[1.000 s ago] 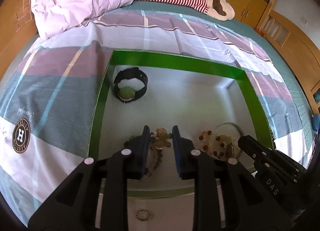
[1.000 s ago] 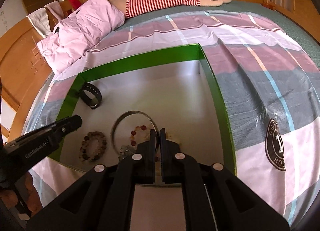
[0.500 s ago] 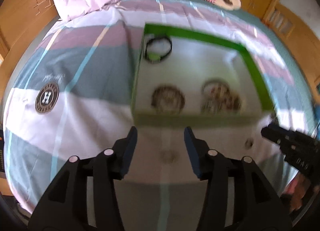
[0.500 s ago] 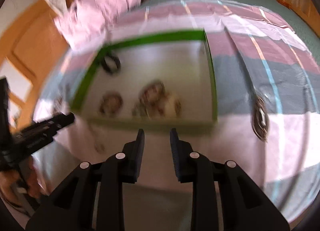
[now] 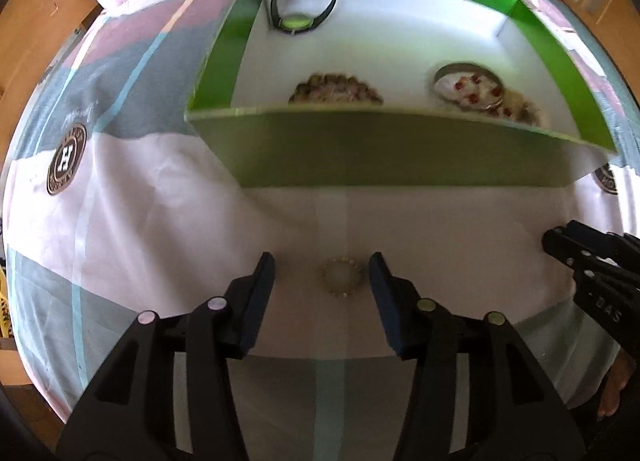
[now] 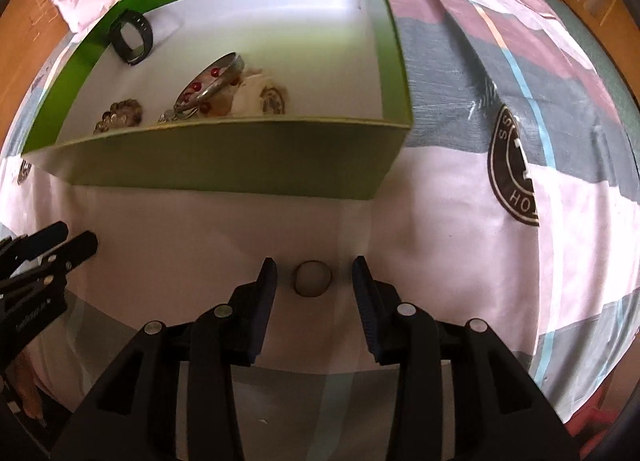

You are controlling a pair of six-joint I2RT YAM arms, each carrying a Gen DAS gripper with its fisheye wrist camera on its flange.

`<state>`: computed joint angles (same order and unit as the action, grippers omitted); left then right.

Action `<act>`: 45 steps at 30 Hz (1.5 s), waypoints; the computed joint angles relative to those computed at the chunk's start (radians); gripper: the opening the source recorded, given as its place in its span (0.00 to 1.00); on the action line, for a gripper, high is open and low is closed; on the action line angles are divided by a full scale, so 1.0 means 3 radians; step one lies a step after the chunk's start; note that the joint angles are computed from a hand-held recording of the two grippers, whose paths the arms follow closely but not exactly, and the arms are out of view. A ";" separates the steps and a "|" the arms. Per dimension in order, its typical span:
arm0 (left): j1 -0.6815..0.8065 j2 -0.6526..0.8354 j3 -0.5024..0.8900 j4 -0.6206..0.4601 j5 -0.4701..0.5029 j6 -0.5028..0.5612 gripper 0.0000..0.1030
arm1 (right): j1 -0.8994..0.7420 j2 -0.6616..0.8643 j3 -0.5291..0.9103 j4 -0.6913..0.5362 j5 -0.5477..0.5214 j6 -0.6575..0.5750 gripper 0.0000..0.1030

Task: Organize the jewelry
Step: 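Grasp the small silver ring with the left tool while the right tool grasps the dark ring, then carry both rings into the green box and open both tools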

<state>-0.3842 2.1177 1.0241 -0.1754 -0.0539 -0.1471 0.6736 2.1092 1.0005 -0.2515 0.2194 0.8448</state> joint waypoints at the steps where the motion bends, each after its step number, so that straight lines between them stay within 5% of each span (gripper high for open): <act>1: 0.0008 0.0009 -0.0002 0.0017 0.0012 -0.0005 0.44 | 0.0017 0.0003 0.0003 0.0000 0.0009 -0.0011 0.34; 3: 0.0036 -0.0003 -0.0021 0.0052 0.0013 -0.0003 0.32 | 0.0044 -0.0015 -0.0021 0.0042 -0.0019 -0.0015 0.22; 5: 0.0072 -0.0014 -0.0026 0.0061 0.0030 0.0011 0.20 | 0.0065 -0.0023 -0.0030 0.0053 -0.0017 -0.0018 0.21; 15: 0.0256 -0.0252 -0.0061 -0.0008 0.0231 0.0059 0.20 | 0.0125 -0.0172 -0.0181 0.0265 -0.0041 -0.0046 0.20; 33: 0.0011 -0.0461 -0.0283 0.0194 -0.0127 0.0032 0.21 | 0.0193 -0.0138 0.0064 0.0130 0.0047 -0.0184 0.20; 45: -0.0160 -0.0993 -0.0631 0.0694 -0.0327 0.0047 0.21 | 0.0390 -0.0739 -0.0305 0.0703 0.0519 -0.0403 0.20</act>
<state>-0.4321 1.8197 0.8348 0.0328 -0.1519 -0.1329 0.7906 1.8875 0.9092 -0.0407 0.3751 0.7240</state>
